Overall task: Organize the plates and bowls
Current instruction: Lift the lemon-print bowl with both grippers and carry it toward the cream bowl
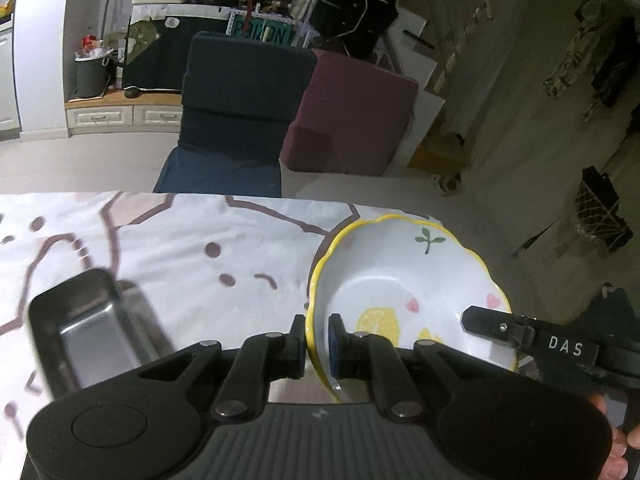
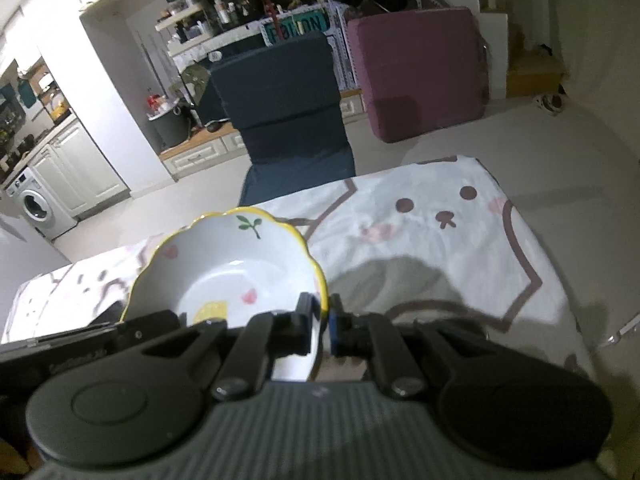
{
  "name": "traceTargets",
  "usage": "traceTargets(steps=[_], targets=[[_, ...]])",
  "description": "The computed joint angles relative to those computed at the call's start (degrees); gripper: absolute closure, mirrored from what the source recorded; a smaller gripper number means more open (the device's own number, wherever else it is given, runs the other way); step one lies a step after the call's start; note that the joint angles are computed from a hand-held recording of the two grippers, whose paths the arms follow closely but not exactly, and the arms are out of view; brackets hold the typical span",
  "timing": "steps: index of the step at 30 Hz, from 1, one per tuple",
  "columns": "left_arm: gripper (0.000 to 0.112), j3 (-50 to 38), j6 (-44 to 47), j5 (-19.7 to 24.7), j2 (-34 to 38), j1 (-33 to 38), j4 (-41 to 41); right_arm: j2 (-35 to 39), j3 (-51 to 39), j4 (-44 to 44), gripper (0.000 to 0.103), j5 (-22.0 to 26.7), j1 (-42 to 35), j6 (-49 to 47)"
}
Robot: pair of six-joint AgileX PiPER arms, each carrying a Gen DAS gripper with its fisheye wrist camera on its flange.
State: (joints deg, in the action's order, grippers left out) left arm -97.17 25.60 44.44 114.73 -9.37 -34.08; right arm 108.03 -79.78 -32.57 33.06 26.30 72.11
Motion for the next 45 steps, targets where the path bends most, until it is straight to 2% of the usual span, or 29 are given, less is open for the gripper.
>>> traceTargets(steps=[10,20,34,45], targets=[[0.102,17.7,10.59,2.39,-18.12,8.45,-5.88,-7.34,1.49,-7.8,0.095,10.59,15.22,14.72],[0.102,27.8,19.72,10.31,-30.21,22.17,-10.13,-7.37,-2.57,-10.95,0.095,18.92,27.78,22.82],[0.104,29.64,31.05,22.16,-34.82,44.03,-10.51,-0.13,-12.21,-8.83,0.095,19.32,35.34,23.87],[0.104,24.94,36.02,24.64,-30.71,56.16,-8.91,9.64,-24.55,-4.02,0.095,13.45,36.25,18.16]])
